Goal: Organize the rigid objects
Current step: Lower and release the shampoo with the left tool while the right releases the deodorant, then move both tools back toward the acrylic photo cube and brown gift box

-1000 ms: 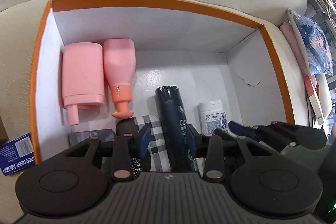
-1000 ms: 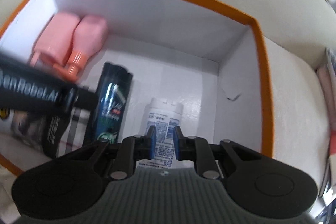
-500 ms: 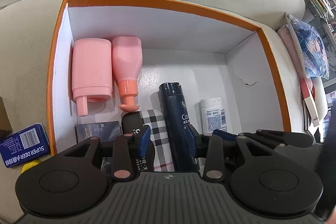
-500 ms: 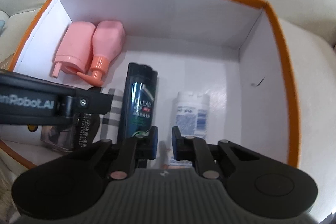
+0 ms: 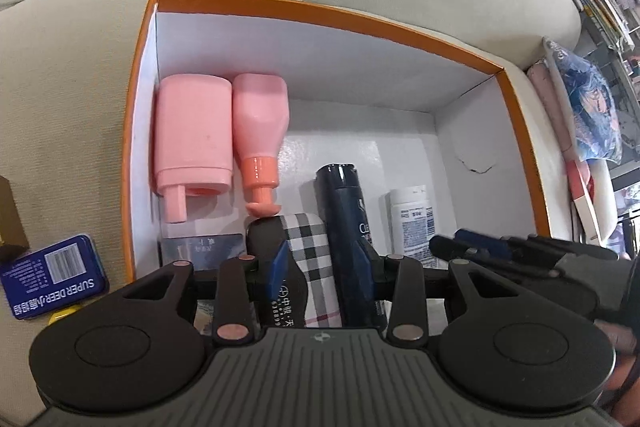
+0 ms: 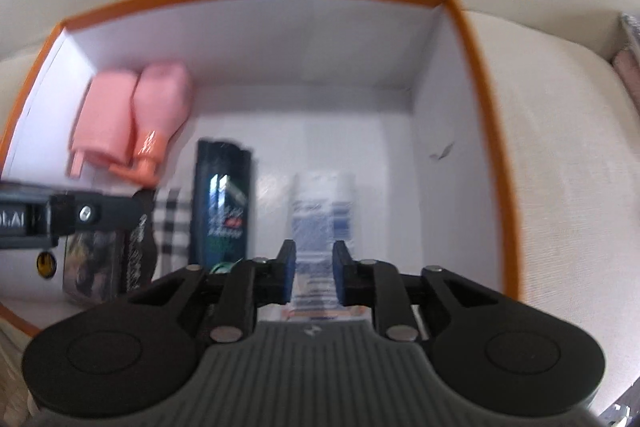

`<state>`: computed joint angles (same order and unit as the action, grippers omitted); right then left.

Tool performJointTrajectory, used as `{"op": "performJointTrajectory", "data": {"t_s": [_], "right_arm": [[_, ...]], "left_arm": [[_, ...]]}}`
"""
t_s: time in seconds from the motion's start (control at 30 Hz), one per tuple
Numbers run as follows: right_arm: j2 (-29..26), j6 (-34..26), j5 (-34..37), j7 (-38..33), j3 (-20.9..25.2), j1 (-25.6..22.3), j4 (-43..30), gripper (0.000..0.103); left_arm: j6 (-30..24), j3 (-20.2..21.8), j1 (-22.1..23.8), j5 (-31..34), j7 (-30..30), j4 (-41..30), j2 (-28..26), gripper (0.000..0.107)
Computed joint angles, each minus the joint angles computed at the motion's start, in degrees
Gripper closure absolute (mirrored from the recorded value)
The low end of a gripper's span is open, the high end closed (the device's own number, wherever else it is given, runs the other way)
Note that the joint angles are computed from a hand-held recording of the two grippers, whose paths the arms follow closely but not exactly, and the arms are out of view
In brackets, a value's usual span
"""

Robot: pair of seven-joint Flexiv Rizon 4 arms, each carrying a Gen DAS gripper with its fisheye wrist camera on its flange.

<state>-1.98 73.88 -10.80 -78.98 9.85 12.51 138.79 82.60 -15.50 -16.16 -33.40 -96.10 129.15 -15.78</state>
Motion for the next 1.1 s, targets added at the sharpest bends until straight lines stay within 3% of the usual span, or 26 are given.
{"op": "performJointTrajectory", "data": {"t_s": [0.1,0.23,0.37,0.7,0.93,1.1], "right_arm": [[-1.03,0.25,-4.34,2.88,-1.31,-0.46,-0.45,0.071],[-4.07,-1.41,2.68,-3.09,0.12,-0.91,-4.35,0.059],[-6.3,-3.54,2.56,-3.68,-0.29,-0.51,-6.74,0.06],[-7.57,-7.72,11.88,-10.29,3.08,-0.26,-9.89,0.061],[-5.63,-4.79,2.26,-3.67,0.43,2.39,-6.49,0.06],[-1.56,-2.78,-2.33,-0.42,0.61,2.6,-3.49,0.06]], "left_arm": [[0.3,-0.06,-0.04,0.31,-0.13,-0.24,-0.34,0.063],[0.33,0.45,-0.17,1.21,-0.9,-0.55,-0.66,0.063],[0.41,1.04,-0.43,2.87,-1.69,-1.12,-1.26,0.063],[1.21,-0.76,1.07,2.84,-1.14,-0.93,-1.72,0.063],[5.22,-5.92,4.38,-2.27,3.73,2.24,0.93,0.063],[5.54,-3.22,2.11,-0.97,3.64,3.56,3.41,0.063]]}}
